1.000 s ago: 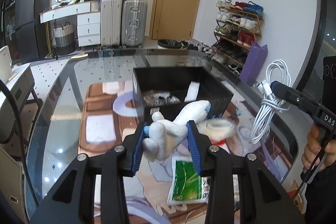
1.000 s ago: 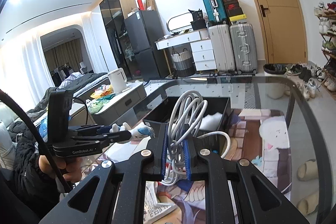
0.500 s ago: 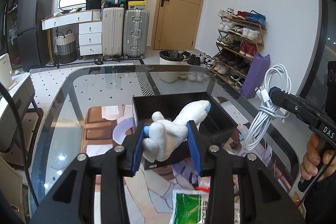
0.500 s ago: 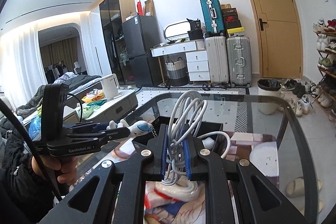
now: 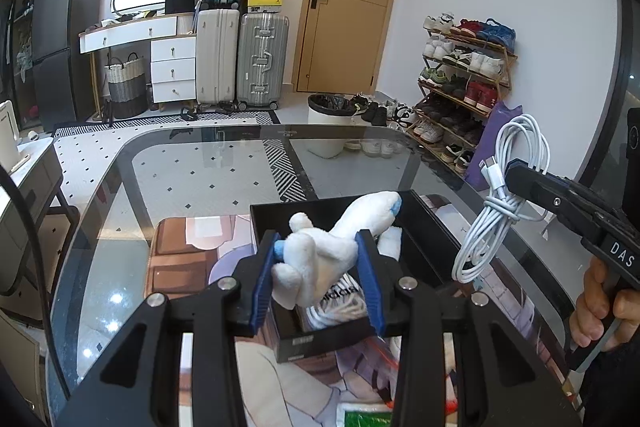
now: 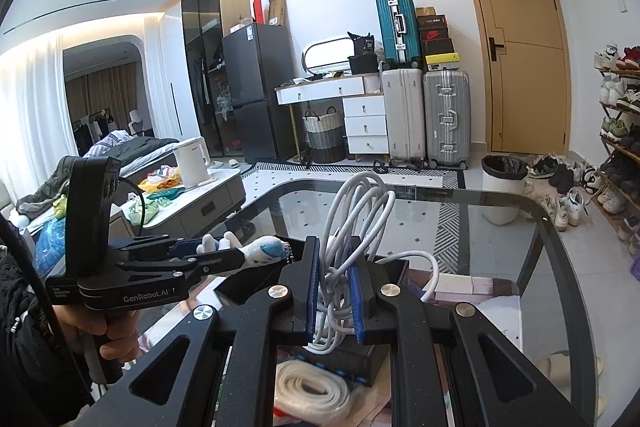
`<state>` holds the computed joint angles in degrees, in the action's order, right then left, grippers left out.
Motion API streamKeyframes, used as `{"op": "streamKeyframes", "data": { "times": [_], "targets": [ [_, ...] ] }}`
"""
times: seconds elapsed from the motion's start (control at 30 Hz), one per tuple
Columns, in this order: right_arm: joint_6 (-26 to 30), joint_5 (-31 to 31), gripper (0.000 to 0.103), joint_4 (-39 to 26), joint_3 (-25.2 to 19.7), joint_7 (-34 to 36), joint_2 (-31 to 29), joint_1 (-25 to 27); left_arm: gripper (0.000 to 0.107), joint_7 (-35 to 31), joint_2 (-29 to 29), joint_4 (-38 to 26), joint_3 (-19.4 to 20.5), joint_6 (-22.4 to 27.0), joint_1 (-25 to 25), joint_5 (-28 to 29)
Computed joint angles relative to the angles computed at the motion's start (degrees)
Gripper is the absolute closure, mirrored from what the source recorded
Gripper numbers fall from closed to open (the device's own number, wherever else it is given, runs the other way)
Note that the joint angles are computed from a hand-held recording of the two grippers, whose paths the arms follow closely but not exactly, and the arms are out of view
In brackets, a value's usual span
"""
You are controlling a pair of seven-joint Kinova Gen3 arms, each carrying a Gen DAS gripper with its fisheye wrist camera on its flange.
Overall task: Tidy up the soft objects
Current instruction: 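Carry the plush toy over the black box with the left gripper while the right gripper carries the cable there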
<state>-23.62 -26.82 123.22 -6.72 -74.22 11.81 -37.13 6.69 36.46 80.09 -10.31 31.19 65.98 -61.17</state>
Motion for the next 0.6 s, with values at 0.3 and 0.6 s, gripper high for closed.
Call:
{"op": "streamKeyframes", "data": {
  "times": [0.3,0.6],
  "targets": [
    [3.78,-5.2,0.09,-4.77,4.04,6.86,3.53,-3.25,0.07,-4.57,2.43,-2.9,0.51,0.11,-1.52,3.32],
    [10.03,-7.66,0.09,-9.15,10.43,10.73,6.87,-7.81,0.07,-12.19,5.05,-6.84,0.77,1.05,-2.47,9.9]
  ]
}}
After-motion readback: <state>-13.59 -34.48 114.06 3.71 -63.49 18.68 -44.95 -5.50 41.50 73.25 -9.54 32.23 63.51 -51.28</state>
